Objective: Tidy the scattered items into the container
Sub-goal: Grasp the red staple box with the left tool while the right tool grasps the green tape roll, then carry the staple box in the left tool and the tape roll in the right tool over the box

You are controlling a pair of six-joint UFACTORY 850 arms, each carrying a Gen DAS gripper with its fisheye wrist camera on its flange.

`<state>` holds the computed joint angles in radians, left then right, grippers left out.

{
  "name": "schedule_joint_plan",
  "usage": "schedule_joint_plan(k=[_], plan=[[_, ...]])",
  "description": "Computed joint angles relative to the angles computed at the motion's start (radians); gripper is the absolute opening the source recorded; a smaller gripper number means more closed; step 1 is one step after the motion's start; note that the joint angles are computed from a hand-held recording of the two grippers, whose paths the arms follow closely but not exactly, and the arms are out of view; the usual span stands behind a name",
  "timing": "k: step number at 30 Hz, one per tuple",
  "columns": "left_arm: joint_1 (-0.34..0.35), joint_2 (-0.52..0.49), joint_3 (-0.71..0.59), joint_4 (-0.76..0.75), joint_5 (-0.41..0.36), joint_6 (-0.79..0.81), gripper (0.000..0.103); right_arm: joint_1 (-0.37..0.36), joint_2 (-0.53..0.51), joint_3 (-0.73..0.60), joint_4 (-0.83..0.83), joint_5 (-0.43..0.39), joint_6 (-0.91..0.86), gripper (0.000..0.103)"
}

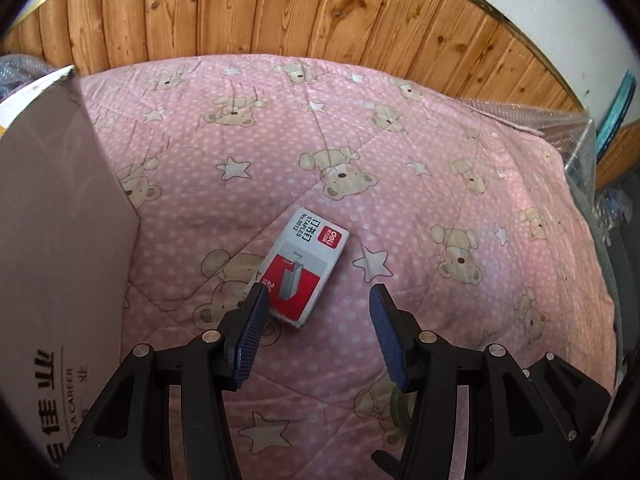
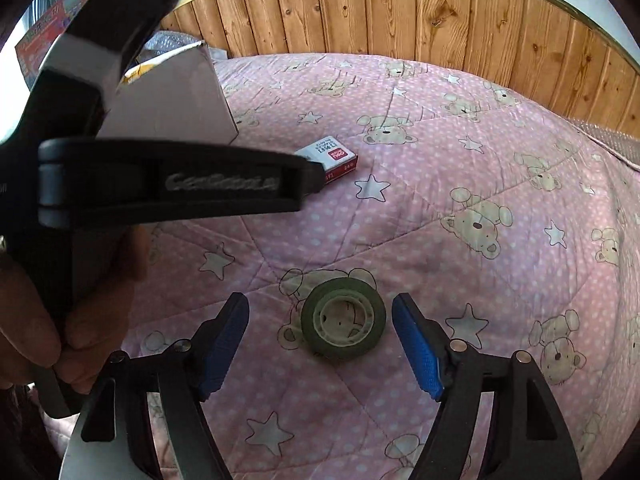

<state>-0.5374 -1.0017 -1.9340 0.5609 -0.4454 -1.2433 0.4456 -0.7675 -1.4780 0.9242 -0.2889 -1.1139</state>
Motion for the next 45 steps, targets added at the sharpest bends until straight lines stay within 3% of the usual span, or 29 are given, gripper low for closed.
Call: schedule_joint_plan(k=[2, 6, 9, 12, 13, 15, 18, 25, 35, 45], plan=[[-0.007, -0.036, -0.054, 0.083, -0.05, -0.049, 0.059, 0.001, -0.016, -0.013, -0.049, 0.009, 0.044, 0.075], [0.004, -0.091, -0.136, 0.078, -0.101, -0.038, 0.063, -0.008, -0.033, -0.023, -0.058, 0.018, 0.053, 0.069], [0.012, -0.095, -0.125, 0.105, -0.078, -0.077, 0.063, -0.005, -0.031, -0.024, -0.11, 0.035, 0.096, 0.054], [0.015, -0.074, -0.085, 0.142, -0.038, -0.143, 0.06, -0.008, -0.031, -0.025, -0.11, 0.034, 0.11, 0.049], [0.018, -0.063, -0.065, 0.15, -0.017, -0.167, 0.056, -0.01, -0.03, -0.024, -0.102, 0.033, 0.107, 0.049], [0.025, -0.04, -0.026, 0.177, 0.016, -0.227, 0.028, -0.01, -0.027, -0.02, -0.108, 0.037, 0.12, 0.049], [0.028, -0.007, 0.027, 0.245, 0.054, -0.333, 0.016, -0.014, -0.021, -0.018, -0.101, 0.023, 0.142, 0.049], [0.026, 0.024, 0.059, 0.319, 0.082, -0.429, 0.015, -0.03, -0.007, -0.019, -0.066, -0.024, 0.172, 0.049], [-0.016, 0.059, 0.079, 0.311, -0.001, -0.429, 0.015, -0.043, 0.022, 0.001, 0.023, -0.065, 0.122, 0.049], [-0.075, 0.23, 0.259, 0.446, -0.081, -0.563, 0.015, -0.029, 0.108, 0.078, 0.177, -0.1, -0.016, 0.049]])
